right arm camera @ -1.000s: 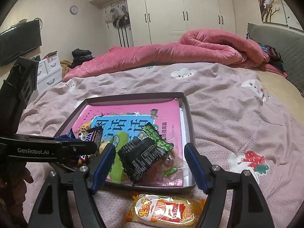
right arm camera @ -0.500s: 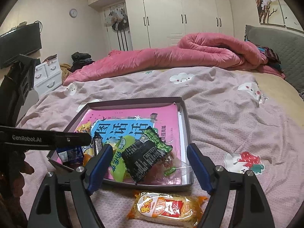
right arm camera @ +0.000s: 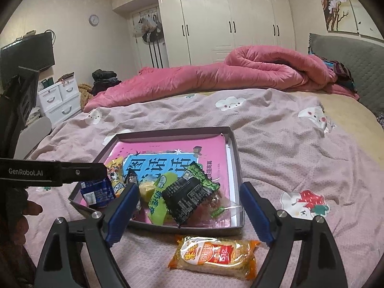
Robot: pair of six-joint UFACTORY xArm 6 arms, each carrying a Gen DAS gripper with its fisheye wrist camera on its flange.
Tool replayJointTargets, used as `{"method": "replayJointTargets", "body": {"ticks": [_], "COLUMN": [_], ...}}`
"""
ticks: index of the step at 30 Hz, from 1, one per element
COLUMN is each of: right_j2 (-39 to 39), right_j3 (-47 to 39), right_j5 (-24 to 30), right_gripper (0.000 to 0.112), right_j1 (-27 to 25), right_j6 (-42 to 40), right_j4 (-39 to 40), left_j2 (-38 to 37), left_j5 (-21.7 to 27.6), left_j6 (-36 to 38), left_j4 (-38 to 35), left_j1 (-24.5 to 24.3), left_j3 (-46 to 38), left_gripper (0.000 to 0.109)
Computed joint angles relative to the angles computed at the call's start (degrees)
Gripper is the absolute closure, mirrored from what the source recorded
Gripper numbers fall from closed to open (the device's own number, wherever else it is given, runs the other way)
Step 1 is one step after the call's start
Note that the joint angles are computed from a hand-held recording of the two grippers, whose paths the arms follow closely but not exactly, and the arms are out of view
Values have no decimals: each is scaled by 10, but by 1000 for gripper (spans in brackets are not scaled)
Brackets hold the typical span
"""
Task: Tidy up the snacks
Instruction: 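Release the Snickers bar into the tray with the left tool while the right tool releases the green-black bag, then grasp the small chocolate with the left tool while the right tool grasps the yellow bread bag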
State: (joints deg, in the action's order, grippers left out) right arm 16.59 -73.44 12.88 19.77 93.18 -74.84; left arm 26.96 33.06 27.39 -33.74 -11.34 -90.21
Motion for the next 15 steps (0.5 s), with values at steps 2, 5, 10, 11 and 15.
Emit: {"method": "replayJointTargets", "body": {"ticks": [2, 5, 10, 11, 15], "right_j2": [-7, -16, -26, -28, -39], "right_j3": [9, 22, 38, 42, 60], "right_j5": [0, 4, 10, 12, 19], "right_gripper": [27, 27, 25, 24, 24], "right_j1": [3, 8, 16, 18, 25], "right_j6": [-1, -5, -22, -32, -57], "right_j4": [1, 8, 27, 38, 67], "left_j2": [-8, -21, -38, -42, -59], "left_j5": [-5, -7, -10, -11, -13], "left_j6": [5, 8, 19, 21, 30], "left_j4": [1, 3, -2, -3, -6], "left_j1": [1, 5, 12, 14, 23], "left_j3": [12, 30, 55, 60, 84], "left_gripper": [30, 30, 30, 30, 30]}}
